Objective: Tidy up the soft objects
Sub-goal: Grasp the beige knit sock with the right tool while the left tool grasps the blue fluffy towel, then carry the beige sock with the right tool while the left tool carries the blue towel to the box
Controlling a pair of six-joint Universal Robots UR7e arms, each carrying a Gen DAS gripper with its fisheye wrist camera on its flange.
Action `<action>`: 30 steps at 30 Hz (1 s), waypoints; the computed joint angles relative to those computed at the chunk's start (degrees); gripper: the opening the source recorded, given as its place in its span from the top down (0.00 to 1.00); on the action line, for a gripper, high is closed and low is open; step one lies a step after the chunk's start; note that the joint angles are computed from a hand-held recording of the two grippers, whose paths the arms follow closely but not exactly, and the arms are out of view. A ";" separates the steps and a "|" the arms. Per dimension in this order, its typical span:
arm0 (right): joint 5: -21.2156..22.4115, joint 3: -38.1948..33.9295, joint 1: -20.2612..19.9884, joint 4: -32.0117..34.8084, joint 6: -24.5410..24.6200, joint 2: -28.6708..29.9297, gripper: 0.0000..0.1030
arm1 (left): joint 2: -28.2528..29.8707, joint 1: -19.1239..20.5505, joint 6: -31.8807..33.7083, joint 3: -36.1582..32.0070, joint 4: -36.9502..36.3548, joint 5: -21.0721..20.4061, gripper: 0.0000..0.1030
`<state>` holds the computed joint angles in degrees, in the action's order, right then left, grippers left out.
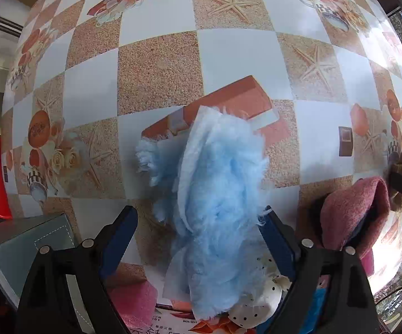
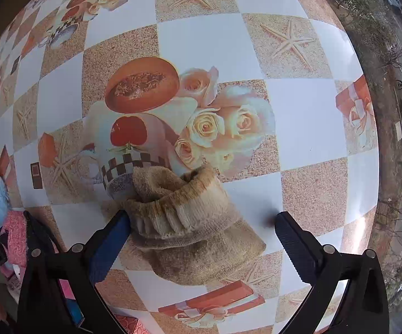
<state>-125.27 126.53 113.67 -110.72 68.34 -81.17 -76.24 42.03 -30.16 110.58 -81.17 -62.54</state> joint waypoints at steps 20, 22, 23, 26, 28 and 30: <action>-0.13 -0.87 3.64 1.94 6.60 0.54 0.39 | 3.15 2.43 0.45 -4.55 -0.84 -1.55 0.55; 0.10 -0.89 4.44 2.10 7.24 0.15 0.64 | 2.78 1.81 1.30 -4.49 -0.21 -1.35 0.70; 0.80 -0.06 4.55 0.19 6.74 -0.68 0.67 | 1.89 1.45 1.75 -4.11 -0.67 -1.17 0.70; 4.44 3.94 5.06 -8.41 7.45 -4.69 0.68 | -0.85 -0.20 3.71 -3.59 -1.69 -0.46 0.70; 4.58 5.02 6.99 -9.65 10.38 -6.53 0.68 | -3.01 -1.51 4.73 -2.97 -2.30 -0.42 0.70; 4.29 4.92 9.30 -8.72 13.04 -7.57 0.68 | -4.81 -2.45 5.63 -3.47 -1.88 -1.03 0.70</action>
<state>-120.97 131.44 122.97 -119.44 81.38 -88.74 -81.05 39.58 -24.53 107.11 -83.06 -63.57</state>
